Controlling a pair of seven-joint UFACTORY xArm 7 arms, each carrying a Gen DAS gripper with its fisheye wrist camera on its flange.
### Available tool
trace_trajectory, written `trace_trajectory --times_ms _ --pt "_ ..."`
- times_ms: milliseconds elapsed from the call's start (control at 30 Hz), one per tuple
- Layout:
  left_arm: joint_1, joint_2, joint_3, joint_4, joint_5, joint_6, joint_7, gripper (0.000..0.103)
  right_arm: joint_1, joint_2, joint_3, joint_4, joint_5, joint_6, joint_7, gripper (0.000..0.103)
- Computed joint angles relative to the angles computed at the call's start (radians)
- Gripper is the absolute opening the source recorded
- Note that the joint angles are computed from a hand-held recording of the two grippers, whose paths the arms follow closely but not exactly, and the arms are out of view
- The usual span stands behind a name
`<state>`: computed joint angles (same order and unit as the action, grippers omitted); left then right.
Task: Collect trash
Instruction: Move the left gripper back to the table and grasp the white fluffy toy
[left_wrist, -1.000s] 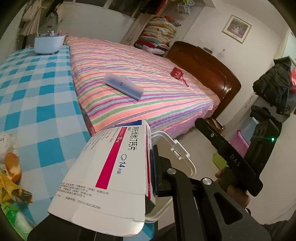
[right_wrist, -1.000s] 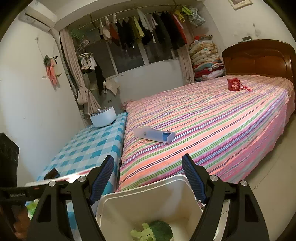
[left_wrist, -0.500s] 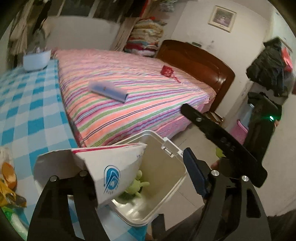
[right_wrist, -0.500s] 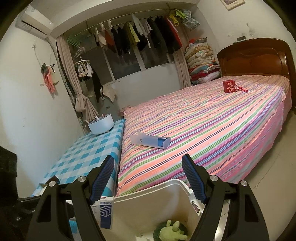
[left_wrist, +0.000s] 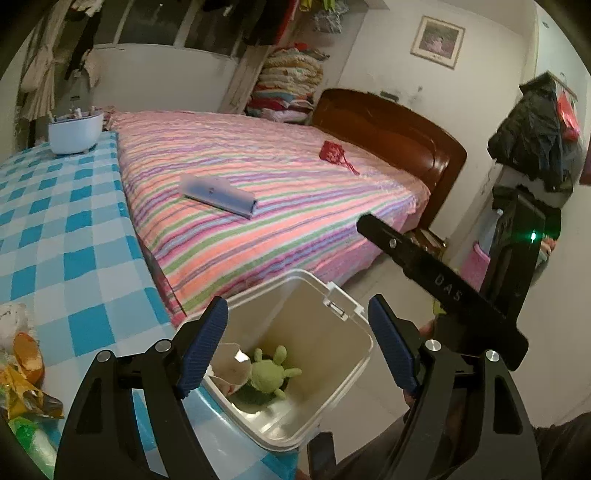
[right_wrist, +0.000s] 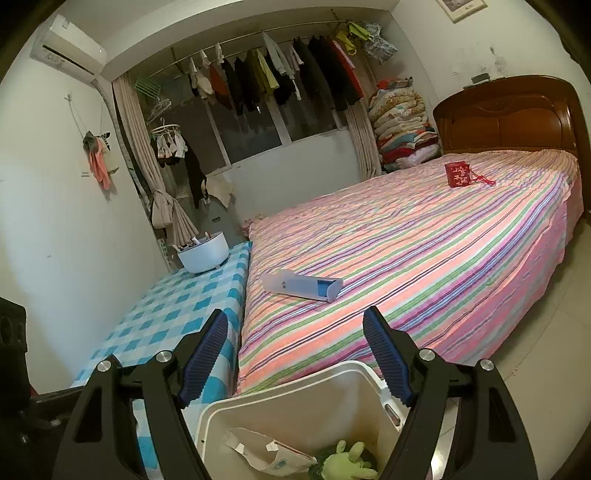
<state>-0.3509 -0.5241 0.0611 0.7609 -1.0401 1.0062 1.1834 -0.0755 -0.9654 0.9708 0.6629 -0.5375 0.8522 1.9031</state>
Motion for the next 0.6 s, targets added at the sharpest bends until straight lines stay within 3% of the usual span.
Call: trace_trajectory --times_ms 300,600 --pt "0.034 0.022 0.025 0.028 -0.026 -0.037 -0.008 0.077 -0.046 0.053 0.009 0.024 -0.029 -0.087 -0.009 0.074" --pt "0.094 0.027 0.062 0.038 0.008 -0.087 -0.001 0.080 -0.172 0.128 0.073 0.094 -0.055 -0.228 -0.026 0.074"
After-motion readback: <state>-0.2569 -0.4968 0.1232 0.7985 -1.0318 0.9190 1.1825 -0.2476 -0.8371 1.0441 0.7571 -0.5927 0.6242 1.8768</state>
